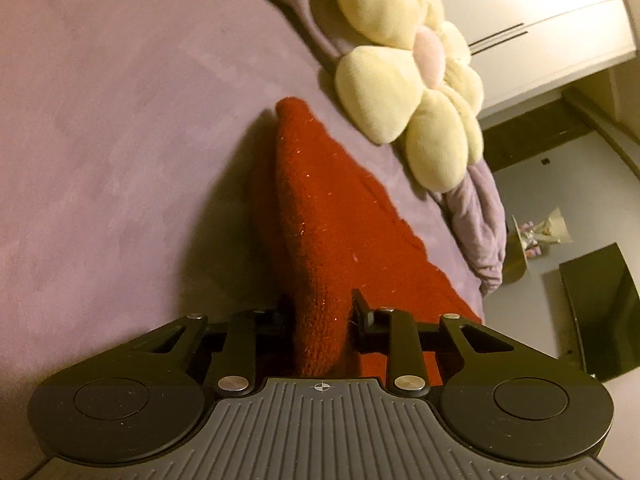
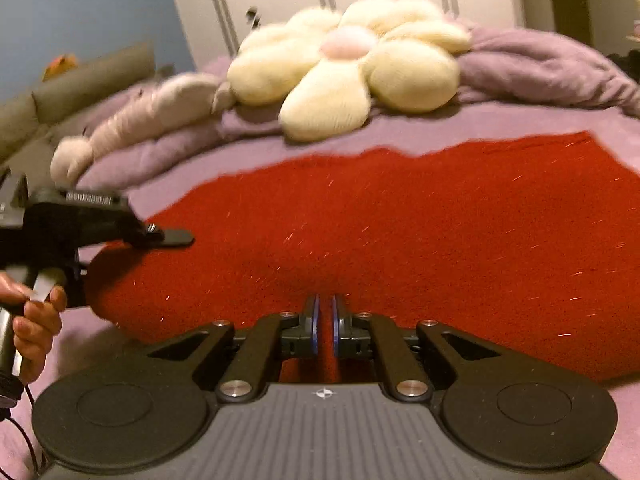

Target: Fold small clothes

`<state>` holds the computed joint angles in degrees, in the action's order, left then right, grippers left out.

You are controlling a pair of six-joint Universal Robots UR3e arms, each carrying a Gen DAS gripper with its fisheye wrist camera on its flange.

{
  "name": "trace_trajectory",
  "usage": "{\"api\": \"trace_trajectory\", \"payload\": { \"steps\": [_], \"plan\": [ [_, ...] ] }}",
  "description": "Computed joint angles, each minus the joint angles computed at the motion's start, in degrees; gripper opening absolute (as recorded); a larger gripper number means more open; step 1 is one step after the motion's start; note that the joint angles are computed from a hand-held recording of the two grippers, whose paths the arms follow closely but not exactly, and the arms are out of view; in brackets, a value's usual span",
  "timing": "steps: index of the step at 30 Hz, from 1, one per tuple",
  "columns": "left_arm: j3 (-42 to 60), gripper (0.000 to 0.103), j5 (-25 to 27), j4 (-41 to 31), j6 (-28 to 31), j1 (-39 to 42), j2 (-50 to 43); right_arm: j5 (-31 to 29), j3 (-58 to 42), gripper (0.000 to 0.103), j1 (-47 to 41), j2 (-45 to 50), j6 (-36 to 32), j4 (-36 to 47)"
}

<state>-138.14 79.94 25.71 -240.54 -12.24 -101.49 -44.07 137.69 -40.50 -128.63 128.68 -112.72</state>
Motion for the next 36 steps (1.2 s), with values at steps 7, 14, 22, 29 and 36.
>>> {"api": "trace_trajectory", "payload": {
  "steps": [7, 14, 22, 29, 36],
  "plan": [
    [8.03, 0.028, 4.58, -9.06, 4.61, -4.96, 4.29, 0.12, 0.46, 0.006, -10.23, -7.32, -5.95, 7.68],
    [29.12, 0.027, 11.99, -23.31, 10.95, -15.73, -0.62, -0.91, -4.26, 0.006, -14.24, -2.87, -12.31, 17.17],
    [66.50, 0.029, 13.70, -38.69, 15.07, -25.73, -25.02, 3.71, -10.45, 0.013, -36.72, -6.64, -25.92, 37.48],
    [83.76, 0.040, 14.19, -46.01, 14.03, -29.19, -40.92, 0.35, -12.31, 0.013, -40.15, 0.69, -26.04, 31.37],
    [68.67, 0.073, 14.05, -38.31, 12.69, -30.49, -28.43, -0.21, -14.16, 0.021, -41.62, 0.97, -28.54, 34.59]
  ]
}}
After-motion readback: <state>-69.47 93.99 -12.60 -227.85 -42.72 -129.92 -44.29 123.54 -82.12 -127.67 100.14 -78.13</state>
